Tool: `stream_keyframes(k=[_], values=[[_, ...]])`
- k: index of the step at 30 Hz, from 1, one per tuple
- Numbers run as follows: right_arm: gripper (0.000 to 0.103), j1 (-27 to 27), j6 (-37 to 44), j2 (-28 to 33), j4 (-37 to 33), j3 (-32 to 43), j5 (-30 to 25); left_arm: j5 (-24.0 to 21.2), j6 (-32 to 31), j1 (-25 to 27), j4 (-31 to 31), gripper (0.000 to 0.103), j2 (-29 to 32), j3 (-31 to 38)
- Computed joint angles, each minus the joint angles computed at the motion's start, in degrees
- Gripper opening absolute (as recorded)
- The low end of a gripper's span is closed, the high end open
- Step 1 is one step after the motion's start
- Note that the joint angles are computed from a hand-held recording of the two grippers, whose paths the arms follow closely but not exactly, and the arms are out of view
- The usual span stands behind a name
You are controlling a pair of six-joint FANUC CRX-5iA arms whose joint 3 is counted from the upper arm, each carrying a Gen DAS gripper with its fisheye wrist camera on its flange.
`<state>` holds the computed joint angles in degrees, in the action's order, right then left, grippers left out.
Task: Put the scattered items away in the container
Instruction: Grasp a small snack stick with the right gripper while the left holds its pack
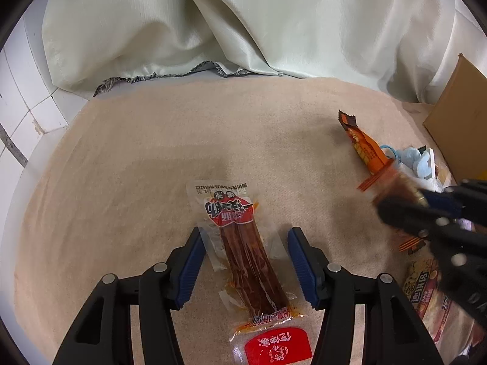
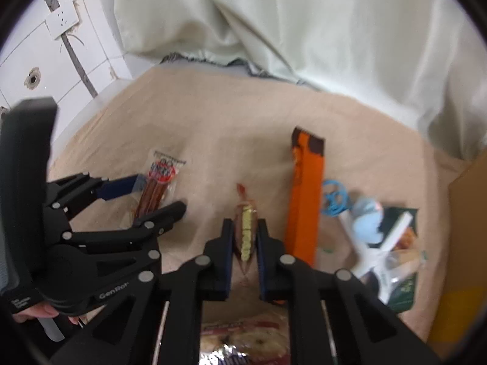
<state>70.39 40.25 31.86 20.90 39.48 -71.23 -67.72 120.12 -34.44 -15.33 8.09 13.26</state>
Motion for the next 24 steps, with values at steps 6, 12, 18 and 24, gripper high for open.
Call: stream_keyframes(k=[6, 12, 18, 24], values=[[0.017, 0.04, -2.84, -1.83, 1.01, -2.13, 0.69, 3.53, 0.81, 1.71, 3.04, 0.059, -1.89, -3.08], [0.017, -0.15, -5.00, -3.20, 0.83, -4.20, 1.08, 4.77, -0.04, 1.64, 2.93, 0.040, -2.87, -4.16], [0.017, 0.00, -4.36, -3.50, 0.48, -4.51, 1.66, 5.62, -1.69, 1.70, 4.01, 0.029, -3.82, -4.52], [0.017, 0.19, -5.68, -5.44, 1.60, -7.30, 4.25, 7.56, -2.00, 2.41, 5.47, 0.028, -5.02, -5.17]])
